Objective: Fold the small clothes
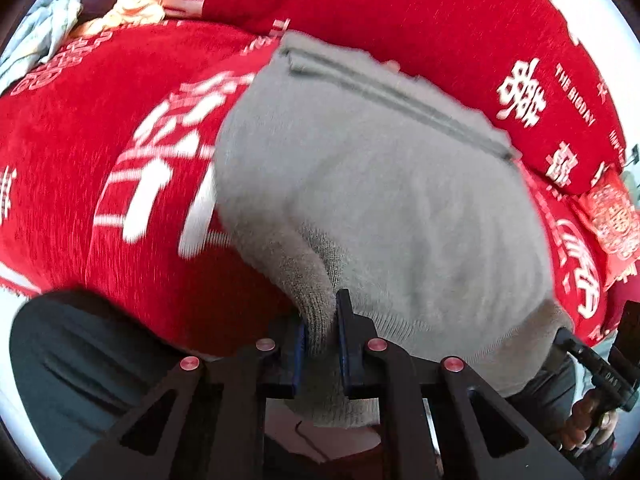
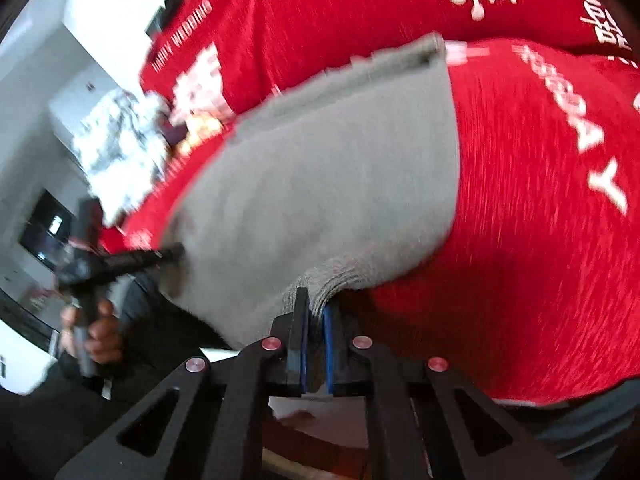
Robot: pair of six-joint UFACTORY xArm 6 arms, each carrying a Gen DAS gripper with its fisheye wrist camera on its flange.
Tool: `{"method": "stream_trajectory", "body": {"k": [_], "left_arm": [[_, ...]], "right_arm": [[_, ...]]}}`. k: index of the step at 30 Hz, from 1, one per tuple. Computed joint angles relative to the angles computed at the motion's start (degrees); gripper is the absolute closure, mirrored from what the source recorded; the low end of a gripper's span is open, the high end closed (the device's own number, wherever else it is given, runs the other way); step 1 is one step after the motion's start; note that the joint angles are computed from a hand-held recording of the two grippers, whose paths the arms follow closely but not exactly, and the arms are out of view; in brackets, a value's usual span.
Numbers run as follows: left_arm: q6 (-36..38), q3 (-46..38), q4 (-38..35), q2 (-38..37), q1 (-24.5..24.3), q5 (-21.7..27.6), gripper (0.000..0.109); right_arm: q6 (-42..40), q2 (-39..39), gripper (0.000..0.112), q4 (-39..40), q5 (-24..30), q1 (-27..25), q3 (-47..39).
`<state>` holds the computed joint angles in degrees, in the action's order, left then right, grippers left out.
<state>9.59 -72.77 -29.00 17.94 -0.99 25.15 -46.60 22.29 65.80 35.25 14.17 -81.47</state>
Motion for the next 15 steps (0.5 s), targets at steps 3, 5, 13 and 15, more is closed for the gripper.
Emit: {"method": "stream_trajectory", "body": {"k": [3, 5, 13, 15], "left_arm": [[2.84, -3.94, -2.99, 1.17, 0.45, 0.66, 0.094], [2.49, -9.13, -2.79, 4.06, 0.17, 1.48, 0.094], [-6.56, -40.04, 3.56, 24.50, 1.81, 14.81, 0.094], [-7.15, -44.92, 2.04, 28.11, 2.51, 18.48, 0.087]], "right_arm": [[-1.05, 0.99, 0.106, 2.98, 0.79, -0.93, -3.83], [-0.37, 3.00, 0.106, 2.91, -0.27, -1.12, -7.68], [18.60, 19.94, 0.106, -11.60, -0.13, -1.60, -30.78], [24.92, 24.29, 0.106, -17.65, 1.88, -1.86, -36.53]]}}
